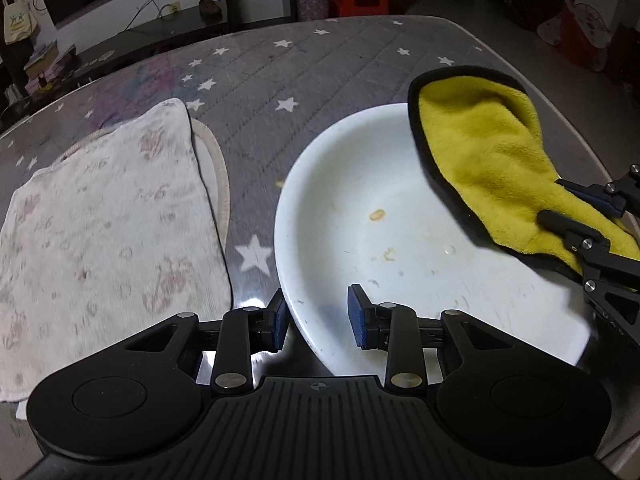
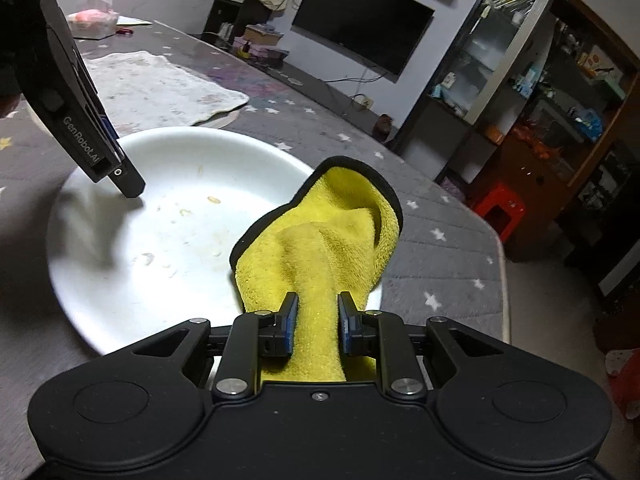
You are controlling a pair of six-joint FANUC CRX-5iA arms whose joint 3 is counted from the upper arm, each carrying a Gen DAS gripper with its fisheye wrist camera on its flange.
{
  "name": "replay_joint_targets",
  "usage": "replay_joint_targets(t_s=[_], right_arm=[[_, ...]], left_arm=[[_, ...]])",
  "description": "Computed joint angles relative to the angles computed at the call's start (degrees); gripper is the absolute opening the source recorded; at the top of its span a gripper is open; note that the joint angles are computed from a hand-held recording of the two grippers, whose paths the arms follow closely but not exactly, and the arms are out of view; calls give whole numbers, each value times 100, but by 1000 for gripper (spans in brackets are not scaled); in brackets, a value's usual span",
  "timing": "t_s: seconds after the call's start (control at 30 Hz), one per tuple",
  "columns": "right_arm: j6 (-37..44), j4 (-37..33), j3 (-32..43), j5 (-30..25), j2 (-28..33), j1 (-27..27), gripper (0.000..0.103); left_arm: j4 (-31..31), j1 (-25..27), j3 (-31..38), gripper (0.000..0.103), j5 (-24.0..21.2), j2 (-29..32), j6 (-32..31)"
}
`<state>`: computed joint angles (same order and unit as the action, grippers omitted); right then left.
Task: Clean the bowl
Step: 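Wipe the cloth around the bowl bottom while the left gripper steadies the rim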
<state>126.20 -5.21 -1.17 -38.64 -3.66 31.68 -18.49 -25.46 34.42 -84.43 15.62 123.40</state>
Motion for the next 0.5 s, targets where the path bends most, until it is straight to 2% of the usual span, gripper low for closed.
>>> replay_joint_targets(t_s=[0.17,0.4,0.5], right_arm=[[-119,-67,99,-40,96,-15,22],[-177,-149,128,-223,51,-34,22],[-203,-245,233,-489,58,-52,22]], left_arm=[[182,14,-247,43,140,-141,283],[226,-193,-379,43,214,-224,894],[289,-274,-475,45,334,-272,1112]])
